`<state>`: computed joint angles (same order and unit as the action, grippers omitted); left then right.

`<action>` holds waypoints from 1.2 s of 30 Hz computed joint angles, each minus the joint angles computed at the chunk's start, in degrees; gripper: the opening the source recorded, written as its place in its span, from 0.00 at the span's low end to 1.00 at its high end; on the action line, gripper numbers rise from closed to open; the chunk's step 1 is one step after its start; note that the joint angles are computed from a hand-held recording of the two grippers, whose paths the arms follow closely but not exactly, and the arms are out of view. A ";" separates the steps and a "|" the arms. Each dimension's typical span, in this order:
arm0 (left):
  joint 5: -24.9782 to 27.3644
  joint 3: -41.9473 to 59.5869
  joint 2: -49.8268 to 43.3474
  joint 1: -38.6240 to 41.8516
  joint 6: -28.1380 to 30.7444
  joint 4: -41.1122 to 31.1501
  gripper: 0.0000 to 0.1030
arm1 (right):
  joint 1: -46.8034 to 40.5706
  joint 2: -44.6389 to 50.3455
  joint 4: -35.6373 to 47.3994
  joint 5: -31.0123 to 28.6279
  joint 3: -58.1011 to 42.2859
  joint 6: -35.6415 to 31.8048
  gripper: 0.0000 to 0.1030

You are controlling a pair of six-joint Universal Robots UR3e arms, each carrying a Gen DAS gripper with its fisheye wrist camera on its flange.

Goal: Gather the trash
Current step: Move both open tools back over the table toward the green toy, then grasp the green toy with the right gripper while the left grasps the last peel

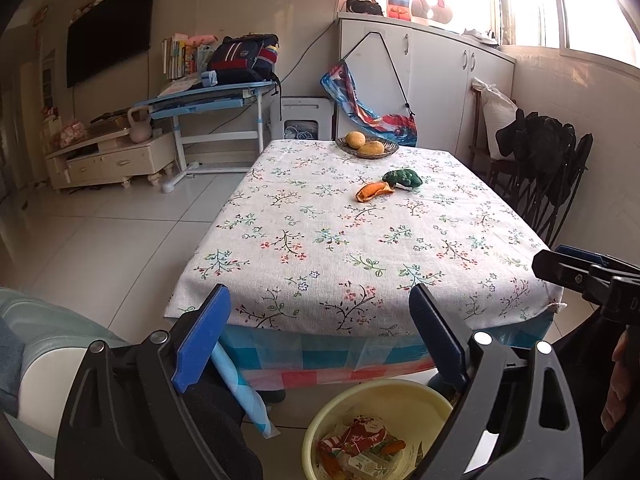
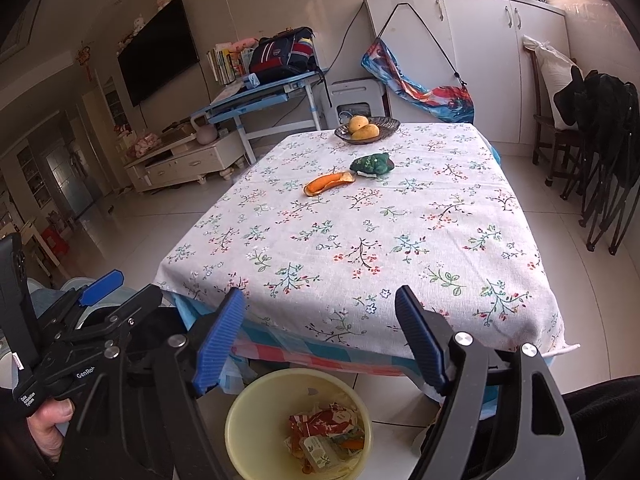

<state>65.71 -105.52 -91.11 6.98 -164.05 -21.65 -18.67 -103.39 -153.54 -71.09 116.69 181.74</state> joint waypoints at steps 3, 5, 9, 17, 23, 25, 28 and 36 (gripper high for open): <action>0.98 2.70 -2.91 -0.94 -0.61 0.54 0.86 | 0.30 2.02 -0.09 -0.32 -1.68 0.10 0.73; 1.56 4.15 -4.69 -1.45 -0.90 1.15 0.86 | 0.55 3.51 -0.14 -0.61 -2.88 0.13 0.73; 2.59 7.51 -8.20 -2.28 -1.27 1.38 0.87 | 0.91 6.22 0.15 -0.89 -5.31 -0.14 0.74; 4.20 15.25 -14.96 -3.32 -2.16 0.63 0.89 | 1.71 12.44 0.68 -1.85 -12.12 -1.23 0.76; 5.03 20.14 -18.80 -4.32 -2.49 -0.58 0.90 | 1.72 17.26 1.35 -1.62 -17.80 -2.06 0.76; 5.38 21.69 -20.05 -4.77 -2.47 -0.95 0.91 | 1.61 18.91 1.67 -1.52 -19.78 -2.33 0.77; 5.64 24.47 -22.09 -5.39 -2.24 -2.09 0.91 | 1.29 21.55 2.55 -1.41 -23.21 -2.70 0.77; 7.08 33.85 -28.74 -7.80 -2.03 -4.74 0.91 | 0.16 32.08 6.69 -2.30 -37.83 -3.42 0.78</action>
<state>72.79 -71.67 -119.85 -0.82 -166.08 -26.39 -18.51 -71.31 -146.84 -73.39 78.86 178.32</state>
